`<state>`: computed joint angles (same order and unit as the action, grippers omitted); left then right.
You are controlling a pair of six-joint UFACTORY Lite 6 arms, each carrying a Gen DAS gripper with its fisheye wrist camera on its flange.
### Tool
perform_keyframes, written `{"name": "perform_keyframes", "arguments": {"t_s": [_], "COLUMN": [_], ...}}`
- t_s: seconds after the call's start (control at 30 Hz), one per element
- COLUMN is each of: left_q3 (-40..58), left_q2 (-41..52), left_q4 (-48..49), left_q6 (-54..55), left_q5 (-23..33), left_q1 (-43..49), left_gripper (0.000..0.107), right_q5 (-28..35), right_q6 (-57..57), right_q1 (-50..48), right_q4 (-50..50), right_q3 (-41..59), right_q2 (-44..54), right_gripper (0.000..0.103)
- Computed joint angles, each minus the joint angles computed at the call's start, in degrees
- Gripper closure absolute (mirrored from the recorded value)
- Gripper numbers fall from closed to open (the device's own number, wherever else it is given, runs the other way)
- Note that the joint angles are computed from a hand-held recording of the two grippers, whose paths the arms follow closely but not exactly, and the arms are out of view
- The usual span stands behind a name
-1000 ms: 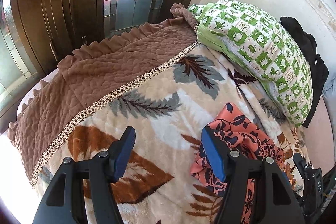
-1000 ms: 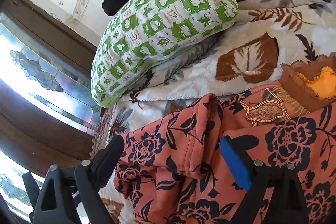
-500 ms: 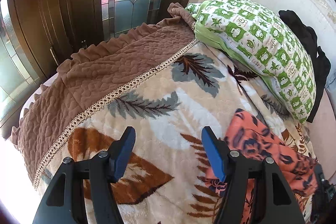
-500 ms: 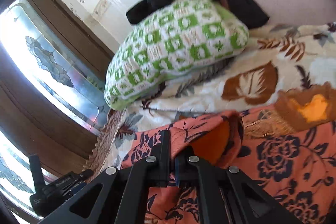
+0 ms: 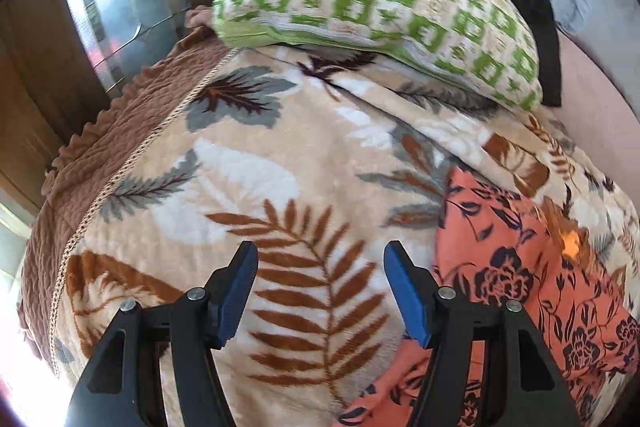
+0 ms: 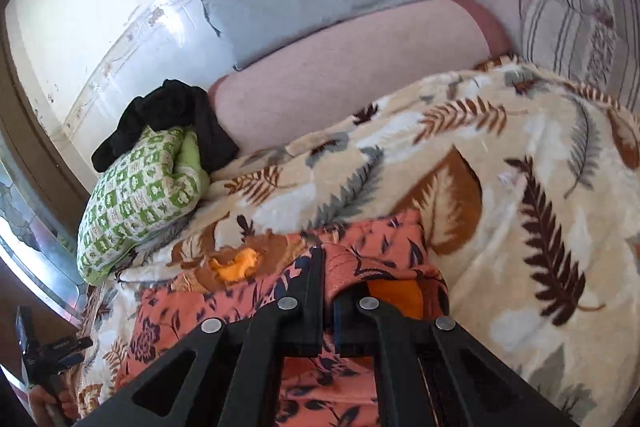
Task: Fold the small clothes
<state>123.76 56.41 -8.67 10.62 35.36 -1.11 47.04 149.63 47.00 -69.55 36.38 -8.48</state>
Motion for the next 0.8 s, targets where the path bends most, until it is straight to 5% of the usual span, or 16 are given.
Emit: {"name": "perform_keyframes", "arguments": {"t_s": [0.17,0.27,0.3,0.4,0.5,0.6,0.67,0.73,0.8], "left_q3": [-12.96,-15.89,-16.5,-15.36,-13.95,-16.21,-16.76,-18.68,-21.71], "left_q2": [-6.08,-6.79,-6.77,-4.62,-2.49,-3.58,-3.8,-4.83,-6.57], "left_q4": [-3.07,0.33,2.67,9.88,13.97,17.69,18.67,23.29,30.16], "left_q6": [6.59,4.27,2.4,-3.44,-6.82,-9.29,-9.64,-14.0,-19.67], "left_q5": [-5.82,-7.76,-8.52,-8.23,-7.02,-9.14,-9.92,-11.33,-13.7], "left_q1": [-6.14,-9.18,-10.03,-11.6,-11.99,-12.35,-12.4,-12.72,-13.13], "left_gripper": [0.041,0.041,0.041,0.041,0.04,0.036,0.035,0.034,0.039], "right_q5": [-10.09,0.67,4.5,9.26,0.14,-14.39,-22.0,-20.02,-9.44], "right_q6": [16.35,7.04,5.4,9.11,1.71,-5.37,-3.6,-5.52,-13.53], "right_q1": [-2.02,2.11,3.52,4.6,-4.91,-16.16,-20.45,-19.96,-15.39], "right_q4": [-4.87,2.02,3.29,1.45,0.13,0.44,-3.58,-3.66,1.56], "right_q3": [-15.26,-10.2,-9.01,-10.77,-11.12,-9.23,-8.22,-5.38,-0.75], "right_q2": [-11.05,-10.45,-10.41,-12.83,-12.63,-4.84,2.03,6.42,6.56], "right_gripper": [0.098,0.091,0.08,0.002,0.008,0.052,0.06,0.08,0.091]}}
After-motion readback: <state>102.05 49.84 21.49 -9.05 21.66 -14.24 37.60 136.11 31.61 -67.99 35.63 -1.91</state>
